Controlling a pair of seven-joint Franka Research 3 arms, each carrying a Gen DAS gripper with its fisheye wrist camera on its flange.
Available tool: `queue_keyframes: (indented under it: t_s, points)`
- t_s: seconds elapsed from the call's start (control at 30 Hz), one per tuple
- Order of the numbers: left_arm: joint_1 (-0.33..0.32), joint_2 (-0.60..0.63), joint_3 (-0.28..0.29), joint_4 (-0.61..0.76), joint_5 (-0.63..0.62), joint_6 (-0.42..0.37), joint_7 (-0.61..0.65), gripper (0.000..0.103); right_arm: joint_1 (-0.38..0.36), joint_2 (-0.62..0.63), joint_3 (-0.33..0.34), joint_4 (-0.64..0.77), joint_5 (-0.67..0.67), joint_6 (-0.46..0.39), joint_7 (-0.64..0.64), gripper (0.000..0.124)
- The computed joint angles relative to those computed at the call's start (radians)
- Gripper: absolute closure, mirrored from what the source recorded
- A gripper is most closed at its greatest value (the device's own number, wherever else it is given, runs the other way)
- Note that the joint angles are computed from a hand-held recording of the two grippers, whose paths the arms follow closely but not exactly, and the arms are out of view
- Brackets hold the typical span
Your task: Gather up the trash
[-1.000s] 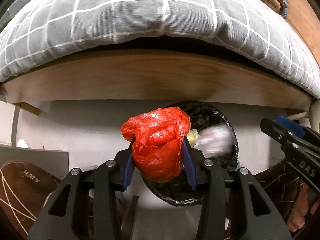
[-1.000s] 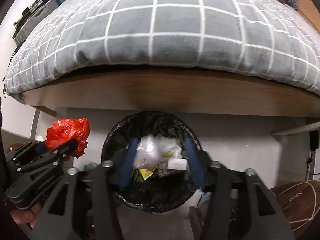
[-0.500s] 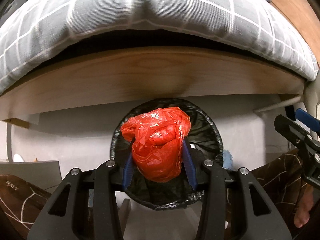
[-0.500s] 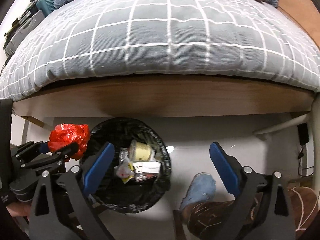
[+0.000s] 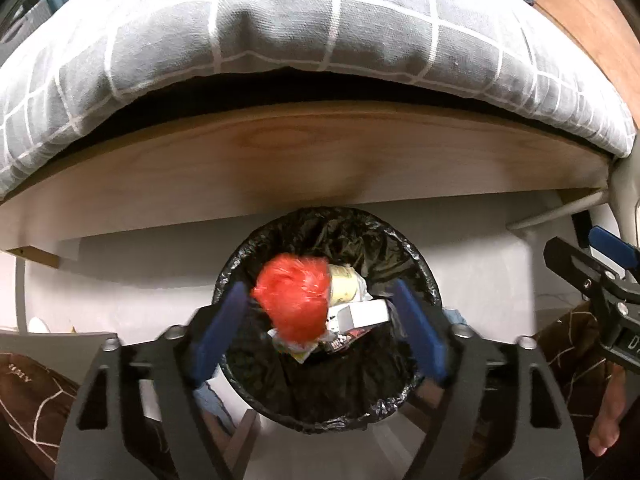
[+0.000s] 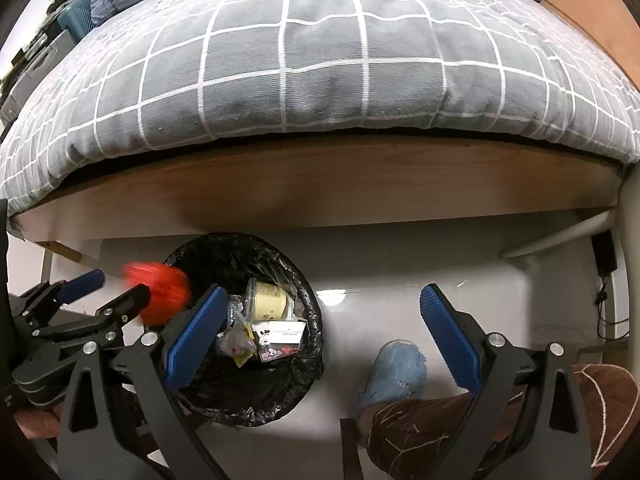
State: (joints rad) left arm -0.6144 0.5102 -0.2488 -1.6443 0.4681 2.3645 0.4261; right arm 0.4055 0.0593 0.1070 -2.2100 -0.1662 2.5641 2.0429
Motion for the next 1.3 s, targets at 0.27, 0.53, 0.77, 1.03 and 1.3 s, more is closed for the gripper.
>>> queue_keyframes:
  t_s: [0.27, 0.53, 0.77, 1.03, 1.3]
  points:
    - [-0.014, -0.103, 0.018, -0.070, 0.090, -0.025, -0.085, 0.008, 0.019, -0.006, 0.005, 0.022, -0.055, 0.000, 0.039, 0.031]
    - [0.011, -0.274, -0.008, -0.160, 0.184, -0.069, -0.190, 0.006, 0.032, -0.077, 0.038, 0.051, -0.141, -0.005, 0.114, 0.029]
    - [0.044, -0.431, -0.067, -0.218, 0.225, -0.110, -0.235, 0.006, 0.024, -0.219, 0.091, 0.037, -0.167, -0.038, 0.155, 0.029]
    - [0.051, -0.547, -0.137, -0.236, 0.262, -0.160, -0.246, 0.006, -0.017, -0.386, 0.154, 0.018, -0.138, -0.092, 0.163, 0.029]
    - [0.048, -0.584, -0.179, -0.222, 0.261, -0.201, -0.245, 0.006, -0.043, -0.488, 0.198, -0.002, -0.090, -0.125, 0.137, 0.029]
